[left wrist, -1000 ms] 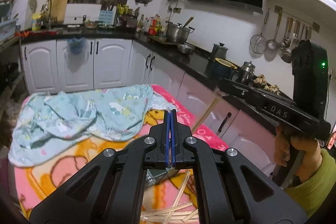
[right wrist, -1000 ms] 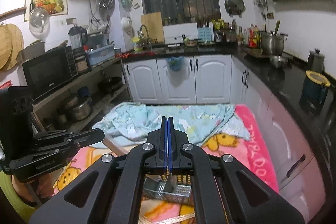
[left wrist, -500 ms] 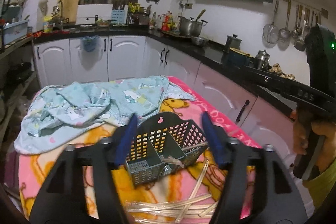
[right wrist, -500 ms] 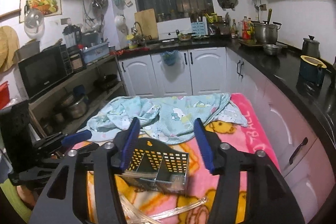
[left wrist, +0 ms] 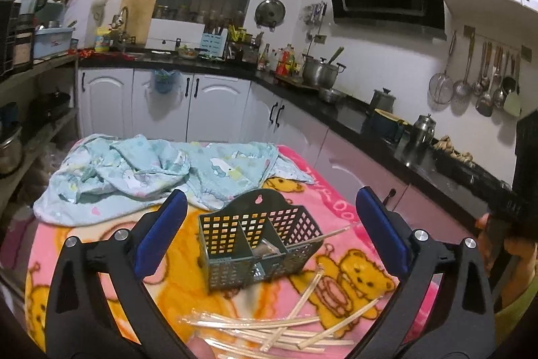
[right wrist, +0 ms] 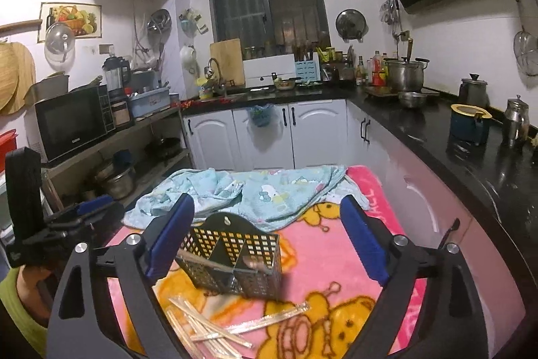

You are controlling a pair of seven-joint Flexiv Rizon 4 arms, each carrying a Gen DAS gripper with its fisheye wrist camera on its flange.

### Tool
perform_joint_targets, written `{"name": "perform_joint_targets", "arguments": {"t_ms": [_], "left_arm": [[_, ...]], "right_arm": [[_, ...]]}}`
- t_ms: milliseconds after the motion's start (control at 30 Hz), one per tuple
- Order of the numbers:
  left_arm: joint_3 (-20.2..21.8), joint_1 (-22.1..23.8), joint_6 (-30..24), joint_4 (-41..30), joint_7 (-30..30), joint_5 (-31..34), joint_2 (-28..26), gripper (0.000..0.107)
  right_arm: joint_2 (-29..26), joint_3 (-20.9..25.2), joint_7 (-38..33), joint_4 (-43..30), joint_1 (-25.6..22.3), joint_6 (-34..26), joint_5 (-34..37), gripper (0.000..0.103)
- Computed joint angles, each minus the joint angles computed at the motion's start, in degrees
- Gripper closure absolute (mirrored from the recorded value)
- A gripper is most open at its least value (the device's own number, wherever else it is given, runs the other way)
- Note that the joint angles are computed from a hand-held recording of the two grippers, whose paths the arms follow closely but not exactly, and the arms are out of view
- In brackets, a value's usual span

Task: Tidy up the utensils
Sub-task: 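Withdraw both open tools from the caddy back toward the chopstick pile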

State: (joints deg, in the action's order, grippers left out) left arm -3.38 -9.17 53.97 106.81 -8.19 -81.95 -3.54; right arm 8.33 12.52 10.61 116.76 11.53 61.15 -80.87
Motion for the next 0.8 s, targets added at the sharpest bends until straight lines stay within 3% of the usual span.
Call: {"name": "perform_joint_targets", "arguments": {"t_ms": [267,800], "left_arm": [[0.9,-1.1,1.2,3.8,4.2,-2.7,3.4,0.014],[2.8,-1.0,-0.4,9.8,4.5,-0.8,5.8,0.014]], "right_arm": [[2.5,1.9,0.7,4.1,0.8,-1.7,1.1,0.012],[3.8,4.7,0.4,9.8,4.2,-6.6,6.7,0.009]]}}
